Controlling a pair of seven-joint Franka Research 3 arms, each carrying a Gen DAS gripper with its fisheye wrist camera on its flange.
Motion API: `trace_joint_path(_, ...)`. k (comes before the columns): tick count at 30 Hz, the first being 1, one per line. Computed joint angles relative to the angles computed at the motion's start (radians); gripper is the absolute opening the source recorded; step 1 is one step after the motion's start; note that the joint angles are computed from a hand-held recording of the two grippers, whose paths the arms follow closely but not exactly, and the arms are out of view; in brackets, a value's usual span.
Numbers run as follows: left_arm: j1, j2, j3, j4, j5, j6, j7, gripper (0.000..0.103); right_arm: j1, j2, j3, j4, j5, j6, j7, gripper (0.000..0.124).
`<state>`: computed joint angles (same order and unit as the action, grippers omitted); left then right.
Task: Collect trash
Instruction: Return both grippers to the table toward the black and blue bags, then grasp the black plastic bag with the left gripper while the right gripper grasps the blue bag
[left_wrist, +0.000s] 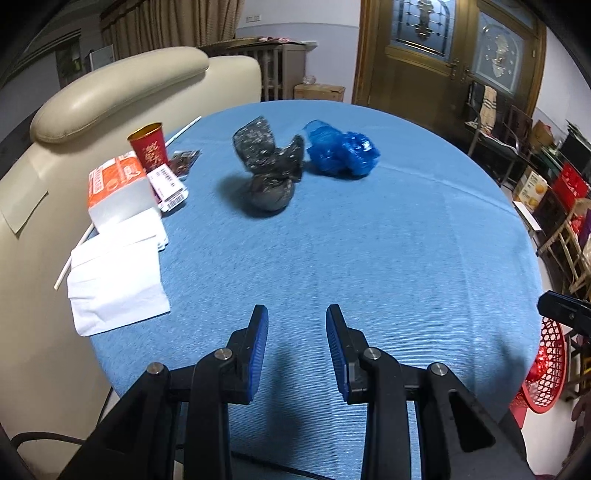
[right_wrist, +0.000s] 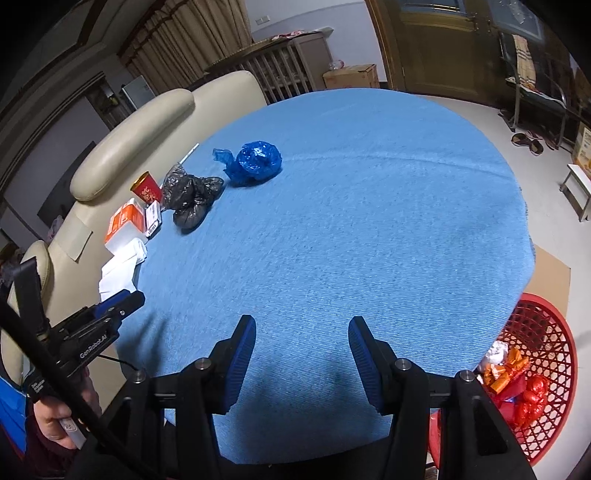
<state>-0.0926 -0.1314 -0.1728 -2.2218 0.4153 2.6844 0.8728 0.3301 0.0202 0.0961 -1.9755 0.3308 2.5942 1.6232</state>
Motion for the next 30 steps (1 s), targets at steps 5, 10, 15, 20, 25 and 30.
trace_joint_path(5, 0.01, 0.01, 0.004, 0.006, 0.011, -0.014, -0.021, 0.033, 0.003, 0.0, 0.0, -0.009, -0.033, 0.029, 0.004, 0.057)
trace_joint_path(10, 0.02, 0.031, 0.008, 0.027, 0.03, -0.024, -0.047, 0.033, 0.0, 0.016, -0.002, -0.002, -0.027, 0.045, 0.003, 0.057)
trace_joint_path(15, 0.02, 0.095, 0.005, 0.093, 0.097, -0.039, -0.102, 0.042, 0.009, 0.078, -0.006, 0.055, -0.11, 0.075, 0.047, 0.057)
trace_joint_path(20, 0.015, 0.148, 0.021, 0.172, 0.119, -0.039, -0.111, 0.043, 0.016, 0.183, -0.003, 0.201, -0.109, 0.053, 0.027, 0.057)
trace_joint_path(25, 0.022, 0.197, 0.04, 0.253, 0.111, -0.047, -0.117, 0.048, 0.036, 0.291, -0.004, 0.362, -0.113, 0.022, 0.008, 0.057)
trace_joint_path(30, 0.029, 0.267, 0.05, 0.348, 0.058, -0.056, -0.058, 0.048, 0.048, 0.42, -0.007, 0.555, -0.106, -0.051, 0.017, 0.057)
